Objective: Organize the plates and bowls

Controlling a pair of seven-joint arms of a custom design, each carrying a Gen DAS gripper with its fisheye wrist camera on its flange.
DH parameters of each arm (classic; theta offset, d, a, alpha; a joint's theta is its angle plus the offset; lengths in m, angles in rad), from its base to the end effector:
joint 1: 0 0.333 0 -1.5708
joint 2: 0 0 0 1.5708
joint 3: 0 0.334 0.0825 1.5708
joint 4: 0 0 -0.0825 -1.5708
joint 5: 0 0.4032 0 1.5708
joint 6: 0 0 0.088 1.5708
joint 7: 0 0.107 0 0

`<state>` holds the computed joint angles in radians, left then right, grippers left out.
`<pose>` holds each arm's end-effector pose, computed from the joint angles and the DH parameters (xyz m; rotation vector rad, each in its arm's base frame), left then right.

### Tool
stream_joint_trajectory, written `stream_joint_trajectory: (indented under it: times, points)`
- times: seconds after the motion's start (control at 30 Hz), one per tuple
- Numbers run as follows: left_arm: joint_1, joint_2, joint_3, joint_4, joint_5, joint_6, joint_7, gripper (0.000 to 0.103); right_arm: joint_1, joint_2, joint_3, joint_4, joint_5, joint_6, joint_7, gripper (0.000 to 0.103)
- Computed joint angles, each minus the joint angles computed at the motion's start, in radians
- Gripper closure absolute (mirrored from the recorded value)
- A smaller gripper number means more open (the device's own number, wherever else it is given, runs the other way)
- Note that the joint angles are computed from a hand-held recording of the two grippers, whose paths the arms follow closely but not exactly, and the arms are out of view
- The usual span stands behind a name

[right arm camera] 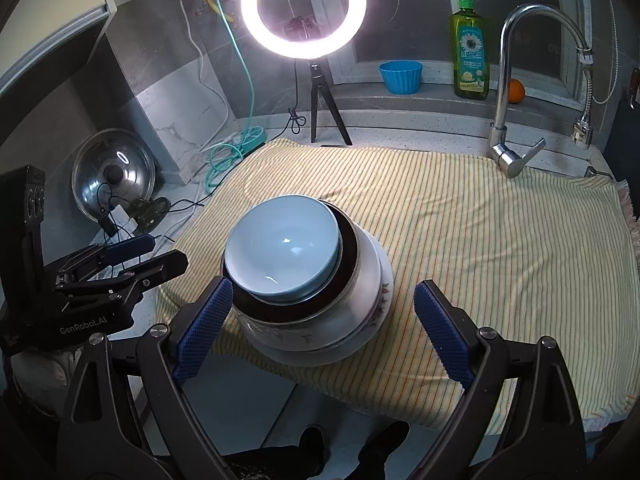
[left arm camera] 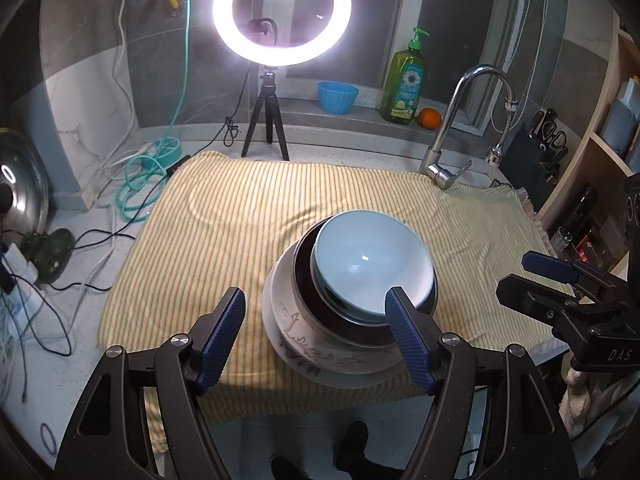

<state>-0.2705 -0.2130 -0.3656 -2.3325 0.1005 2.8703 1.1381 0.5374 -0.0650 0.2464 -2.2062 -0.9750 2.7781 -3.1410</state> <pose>0.4230 -0.3310 0.5103 -1.5728 2.1588 -0.9464 0.3756 0.4288 0.4716 -1.6895 1.6288 -0.4480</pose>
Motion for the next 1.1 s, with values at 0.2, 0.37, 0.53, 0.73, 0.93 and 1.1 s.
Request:
stream_joint_trajectory:
  times: [0.2,0.37,0.53,0.73,0.93,1.1]
  points:
    - [0.01,-0.003,-0.011,0.003,0.025,-0.003,-0.029,0.031,0.0,-0.007,0.003,-0.004,-0.009,-0.006,0.008,0.009]
    - [0.001,0.0,-0.007,0.008,0.02,-0.01,-0.024,0.031,-0.001,-0.009,0.004,-0.004,-0.008,-0.011,0.008,0.009]
    - [-0.004,0.005,-0.004,0.015,0.016,-0.016,-0.02,0.031,-0.001,-0.014,0.004,-0.009,0.004,-0.013,0.002,0.009]
    - [0.002,0.008,-0.011,0.02,0.049,-0.023,-0.046,0.031,-0.002,-0.017,0.007,-0.01,0.005,-0.017,0.002,0.009]
    - [-0.004,0.011,-0.005,0.022,0.046,-0.023,-0.047,0.031,-0.003,-0.018,0.008,-0.011,0.01,-0.015,0.002,0.009]
    - [-0.005,0.012,-0.003,0.023,0.045,-0.024,-0.045,0.031,-0.003,-0.01,0.007,-0.004,0.013,-0.016,-0.006,0.009]
